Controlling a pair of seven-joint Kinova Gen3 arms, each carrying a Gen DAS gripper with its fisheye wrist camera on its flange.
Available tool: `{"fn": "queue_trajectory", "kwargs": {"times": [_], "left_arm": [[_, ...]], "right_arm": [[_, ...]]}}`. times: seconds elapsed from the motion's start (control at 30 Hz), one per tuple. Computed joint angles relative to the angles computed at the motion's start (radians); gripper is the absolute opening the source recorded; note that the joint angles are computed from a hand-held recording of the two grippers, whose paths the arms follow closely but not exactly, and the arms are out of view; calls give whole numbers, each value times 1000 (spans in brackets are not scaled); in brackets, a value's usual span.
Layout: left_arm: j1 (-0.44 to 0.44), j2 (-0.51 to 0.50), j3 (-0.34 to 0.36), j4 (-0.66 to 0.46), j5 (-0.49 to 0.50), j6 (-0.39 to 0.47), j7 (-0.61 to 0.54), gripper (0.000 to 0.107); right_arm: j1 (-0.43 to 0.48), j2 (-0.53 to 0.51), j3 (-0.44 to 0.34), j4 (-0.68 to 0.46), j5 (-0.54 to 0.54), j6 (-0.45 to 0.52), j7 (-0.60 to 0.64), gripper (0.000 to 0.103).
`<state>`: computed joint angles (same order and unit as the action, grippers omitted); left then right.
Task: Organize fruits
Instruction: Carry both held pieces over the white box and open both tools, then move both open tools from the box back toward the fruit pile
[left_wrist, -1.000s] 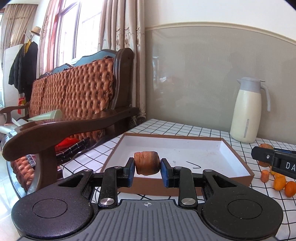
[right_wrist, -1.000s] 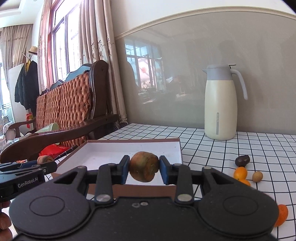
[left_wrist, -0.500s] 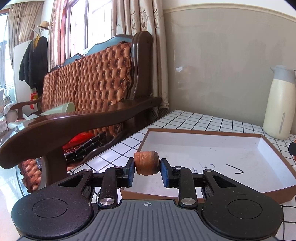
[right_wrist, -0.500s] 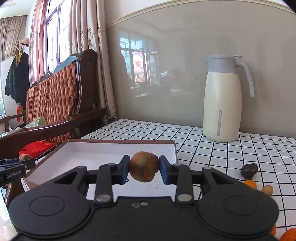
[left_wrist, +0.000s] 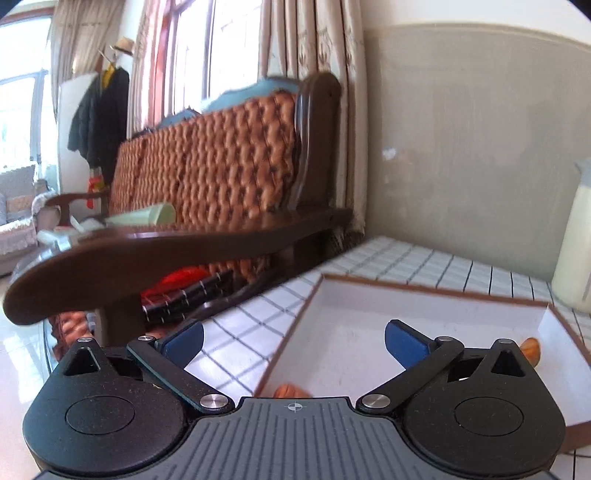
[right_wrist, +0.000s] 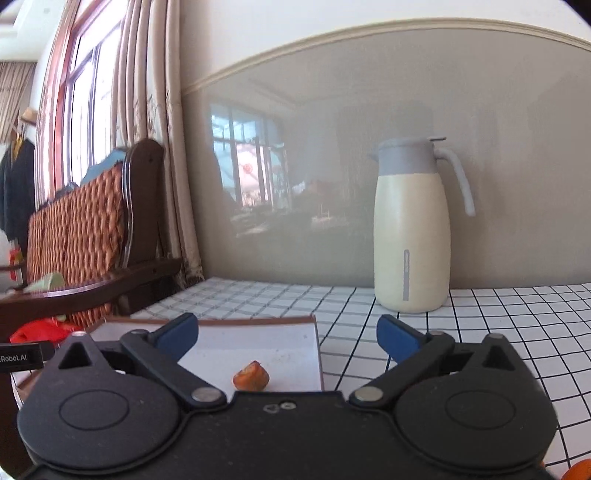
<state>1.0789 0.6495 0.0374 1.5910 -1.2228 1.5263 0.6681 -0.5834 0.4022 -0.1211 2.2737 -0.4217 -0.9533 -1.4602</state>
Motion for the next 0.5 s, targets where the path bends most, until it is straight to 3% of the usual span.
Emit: {"fn": "queue_trajectory", "kwargs": {"times": [0.13, 0.5], "left_arm": [[30, 19, -6, -26, -7, 73, -17, 103], [30, 28, 2, -66, 14, 42, -89, 103]], "right_arm": [[25, -12, -5, 32, 35, -53, -47, 97], [3, -8, 6, 28, -33, -34, 9, 97]]}}
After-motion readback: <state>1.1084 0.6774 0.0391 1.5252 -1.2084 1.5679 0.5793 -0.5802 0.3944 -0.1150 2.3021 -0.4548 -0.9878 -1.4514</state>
